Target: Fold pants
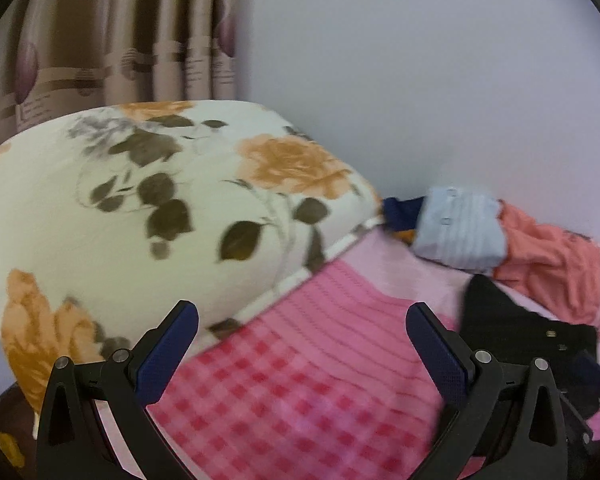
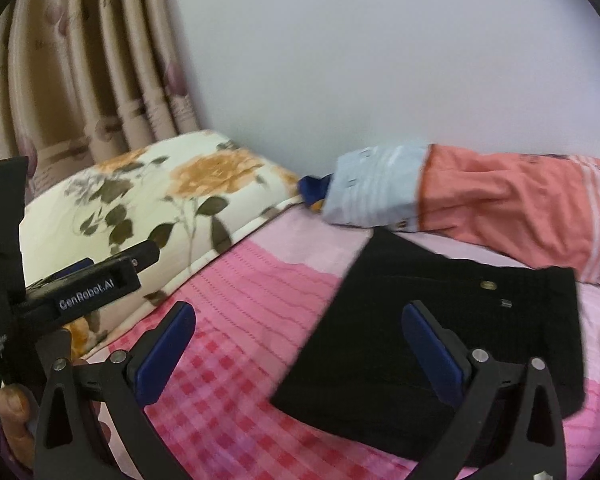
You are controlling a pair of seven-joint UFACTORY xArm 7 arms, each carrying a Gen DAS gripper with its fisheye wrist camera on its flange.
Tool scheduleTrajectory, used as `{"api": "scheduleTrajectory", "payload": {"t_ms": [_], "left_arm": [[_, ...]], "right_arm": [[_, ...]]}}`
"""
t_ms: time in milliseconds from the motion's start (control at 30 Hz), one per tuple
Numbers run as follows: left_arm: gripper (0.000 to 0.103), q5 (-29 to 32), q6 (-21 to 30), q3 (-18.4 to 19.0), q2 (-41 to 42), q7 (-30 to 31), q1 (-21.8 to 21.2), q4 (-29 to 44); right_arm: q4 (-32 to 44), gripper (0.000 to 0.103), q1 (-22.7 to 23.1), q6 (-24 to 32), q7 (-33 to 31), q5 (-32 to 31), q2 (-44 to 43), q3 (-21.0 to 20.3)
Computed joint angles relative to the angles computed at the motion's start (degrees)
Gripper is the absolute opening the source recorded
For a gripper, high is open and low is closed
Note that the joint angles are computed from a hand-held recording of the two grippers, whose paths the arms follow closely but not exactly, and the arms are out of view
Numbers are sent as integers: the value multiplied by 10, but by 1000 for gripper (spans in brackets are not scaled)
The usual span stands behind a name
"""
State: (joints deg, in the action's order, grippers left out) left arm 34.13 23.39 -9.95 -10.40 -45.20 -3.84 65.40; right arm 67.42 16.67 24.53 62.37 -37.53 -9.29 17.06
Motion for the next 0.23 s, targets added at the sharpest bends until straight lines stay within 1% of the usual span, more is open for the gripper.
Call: {"api": "scheduleTrajectory", "payload": {"t_ms": [33,67,100,133,233], "left_arm": [[103,37,14,-10,3,-36,14,3],[103,50,21,-10,5,-57,19,3],[103,41,26,-3,12,-58,18,5],[103,40,35,2,19,-64,18,8],[103,49,26,19,32,-100,24,2]], "right_arm": [[18,103,0,-4,-5,-4,21,2],[35,103,3,-8,-6,-11,40,2],[55,103,11,-7,-17,-8,63,-3],[83,103,20,-3,-43,14,93,-9],[148,103,43,2,-84,52,164,-25]]}}
